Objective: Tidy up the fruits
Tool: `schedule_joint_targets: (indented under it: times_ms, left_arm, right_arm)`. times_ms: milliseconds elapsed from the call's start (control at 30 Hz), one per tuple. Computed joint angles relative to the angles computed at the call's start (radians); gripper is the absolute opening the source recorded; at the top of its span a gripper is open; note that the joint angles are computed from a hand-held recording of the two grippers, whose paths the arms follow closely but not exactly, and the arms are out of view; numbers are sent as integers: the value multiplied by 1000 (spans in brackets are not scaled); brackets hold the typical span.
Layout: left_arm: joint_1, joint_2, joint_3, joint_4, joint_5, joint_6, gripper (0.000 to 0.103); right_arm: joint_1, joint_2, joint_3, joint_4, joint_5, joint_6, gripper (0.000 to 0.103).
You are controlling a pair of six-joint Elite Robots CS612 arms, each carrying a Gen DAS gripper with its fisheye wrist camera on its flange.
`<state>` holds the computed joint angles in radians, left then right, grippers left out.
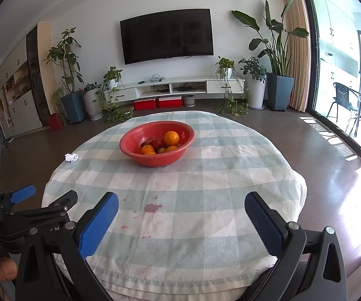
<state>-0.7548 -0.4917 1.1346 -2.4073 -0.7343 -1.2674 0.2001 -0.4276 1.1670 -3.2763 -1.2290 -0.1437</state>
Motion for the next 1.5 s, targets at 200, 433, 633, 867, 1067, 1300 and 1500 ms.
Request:
schedule_joint_targets:
  times_ms: [200, 433, 633, 867, 1067, 1300, 1500]
  left_arm:
    - [-1, 0, -1, 3, 1, -2, 103]
    - [-1, 0, 0, 2, 2, -1, 103]
    - [-2, -1, 4, -7, 6, 1, 103]
    - [-2, -1, 5, -7, 7, 0, 103]
    - [-2, -2, 4, -2, 6, -1, 103]
    - [-2, -1, 4, -3, 6, -1, 103]
    - [-2, -1, 4, -2, 6, -1, 103]
  right_arm:
    - [1, -5, 4, 16, 1, -7, 103]
    - [2, -6, 4, 27, -3, -6, 103]
    - [2, -8, 6, 37, -5, -3, 103]
    - [2, -10, 7, 40, -7, -5, 103]
    - [1, -10, 9, 41, -6, -6, 103]
    - [2, -12, 12, 40, -9, -7, 103]
    - [2, -12, 9, 44, -8, -7, 103]
